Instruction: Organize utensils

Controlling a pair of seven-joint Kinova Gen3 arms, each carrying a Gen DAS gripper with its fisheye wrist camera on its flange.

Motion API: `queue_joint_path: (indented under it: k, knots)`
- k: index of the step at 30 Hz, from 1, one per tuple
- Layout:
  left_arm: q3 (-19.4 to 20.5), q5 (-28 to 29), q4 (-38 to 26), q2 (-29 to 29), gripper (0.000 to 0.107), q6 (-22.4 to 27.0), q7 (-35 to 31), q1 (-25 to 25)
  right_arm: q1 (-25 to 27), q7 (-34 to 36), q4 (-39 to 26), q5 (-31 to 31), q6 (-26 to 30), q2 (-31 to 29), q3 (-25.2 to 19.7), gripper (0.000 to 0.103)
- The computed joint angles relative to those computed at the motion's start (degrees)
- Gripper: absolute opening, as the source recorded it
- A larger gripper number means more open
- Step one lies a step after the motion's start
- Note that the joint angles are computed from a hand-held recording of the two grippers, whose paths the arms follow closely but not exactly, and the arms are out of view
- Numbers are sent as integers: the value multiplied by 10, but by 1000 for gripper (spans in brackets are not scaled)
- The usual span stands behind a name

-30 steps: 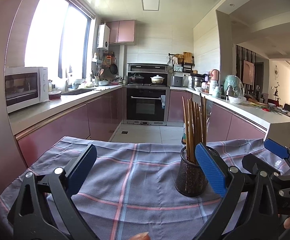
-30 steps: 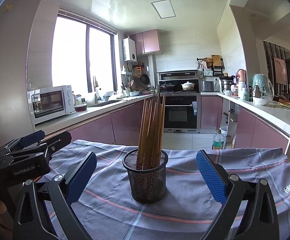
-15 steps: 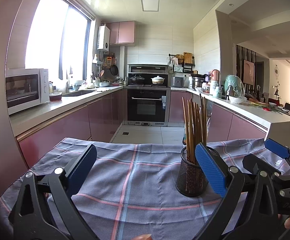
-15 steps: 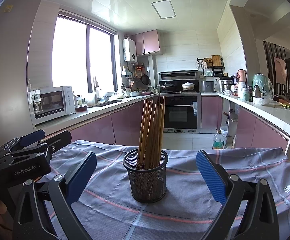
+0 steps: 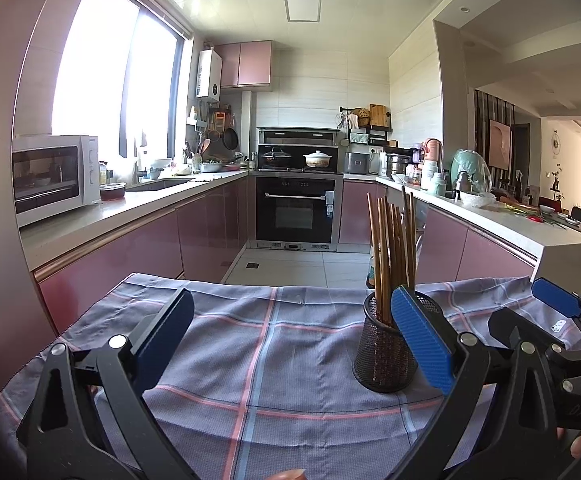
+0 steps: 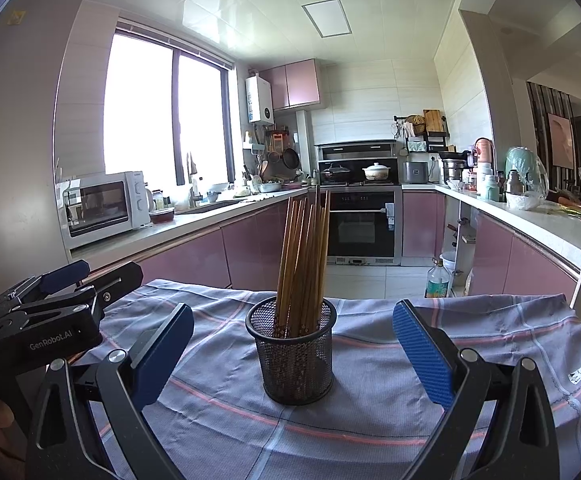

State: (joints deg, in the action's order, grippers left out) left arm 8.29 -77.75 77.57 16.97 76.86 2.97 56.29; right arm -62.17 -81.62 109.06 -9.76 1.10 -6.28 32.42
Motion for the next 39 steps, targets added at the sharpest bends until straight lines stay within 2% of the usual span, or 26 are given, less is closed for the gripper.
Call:
queue_joint_path:
  k: [23, 39]
  knots:
    - [0, 1, 3, -1, 97, 0, 3, -1, -6, 1, 1, -5, -1, 2, 5, 96]
    - [1, 1, 6, -2, 97, 0, 5, -2, -7, -28, 5, 21, -6, 2, 6, 96]
